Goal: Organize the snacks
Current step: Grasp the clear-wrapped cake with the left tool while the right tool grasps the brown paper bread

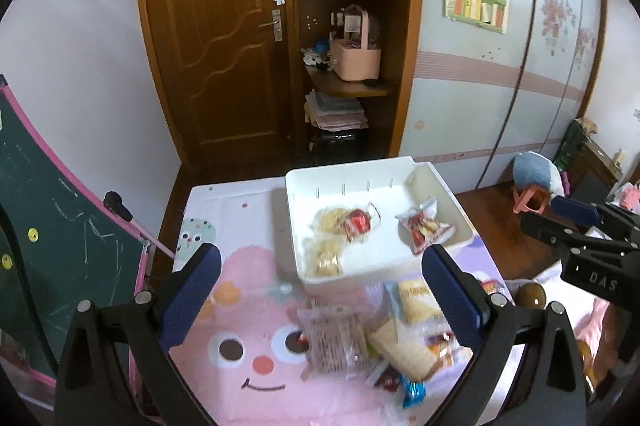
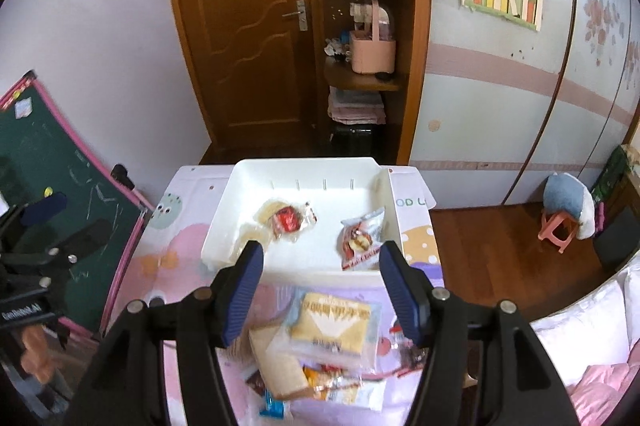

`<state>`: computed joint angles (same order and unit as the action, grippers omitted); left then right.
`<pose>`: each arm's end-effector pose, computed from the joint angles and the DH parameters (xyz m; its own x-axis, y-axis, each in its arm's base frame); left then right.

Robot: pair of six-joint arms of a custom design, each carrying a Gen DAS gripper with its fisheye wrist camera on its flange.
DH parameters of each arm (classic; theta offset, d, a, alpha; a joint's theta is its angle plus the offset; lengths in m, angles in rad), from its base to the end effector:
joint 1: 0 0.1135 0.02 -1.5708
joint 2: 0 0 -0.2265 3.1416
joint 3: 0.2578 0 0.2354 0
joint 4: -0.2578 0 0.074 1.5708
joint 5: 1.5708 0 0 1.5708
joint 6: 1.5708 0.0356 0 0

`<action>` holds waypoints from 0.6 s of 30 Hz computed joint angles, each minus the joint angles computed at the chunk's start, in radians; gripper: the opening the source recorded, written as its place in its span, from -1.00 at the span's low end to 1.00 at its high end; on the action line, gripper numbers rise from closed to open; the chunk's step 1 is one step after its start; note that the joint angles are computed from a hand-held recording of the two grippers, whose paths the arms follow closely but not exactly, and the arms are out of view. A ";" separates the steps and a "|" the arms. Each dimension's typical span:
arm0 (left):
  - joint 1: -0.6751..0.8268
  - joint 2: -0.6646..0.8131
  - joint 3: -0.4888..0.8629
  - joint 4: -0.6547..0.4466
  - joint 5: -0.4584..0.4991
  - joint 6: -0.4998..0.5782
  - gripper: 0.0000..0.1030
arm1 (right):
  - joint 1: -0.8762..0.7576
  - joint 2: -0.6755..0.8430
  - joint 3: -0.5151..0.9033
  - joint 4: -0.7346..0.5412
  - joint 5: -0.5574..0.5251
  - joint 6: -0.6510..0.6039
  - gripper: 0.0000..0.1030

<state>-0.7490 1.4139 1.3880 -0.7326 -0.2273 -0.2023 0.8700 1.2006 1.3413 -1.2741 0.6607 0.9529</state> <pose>0.2198 -0.1934 0.3166 -0.6027 0.2931 -0.7422 0.4313 0.9022 0.0060 0.1445 0.1374 0.3235 -0.6937 0.1758 -0.6985 0.2236 0.9744 0.0232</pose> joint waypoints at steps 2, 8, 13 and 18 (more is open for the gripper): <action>-0.011 -0.095 -0.102 0.009 -0.012 0.002 0.97 | 0.098 -0.021 -0.033 -0.038 0.038 0.082 0.27; -0.051 -0.285 -0.351 0.042 -0.031 -0.038 0.99 | 0.291 -0.053 -0.164 -0.044 0.068 0.260 0.31; -0.061 -0.277 -0.502 0.135 0.031 -0.065 0.99 | 0.308 -0.079 -0.347 0.125 -0.007 0.268 0.32; -0.046 -0.075 -0.538 0.282 0.086 -0.071 0.99 | 0.201 -0.084 -0.612 0.461 -0.183 0.164 0.32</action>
<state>-0.7953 1.3386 0.8503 -0.4509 -0.1413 -0.2729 1.0708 1.1168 0.7295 -0.8128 0.4775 1.1166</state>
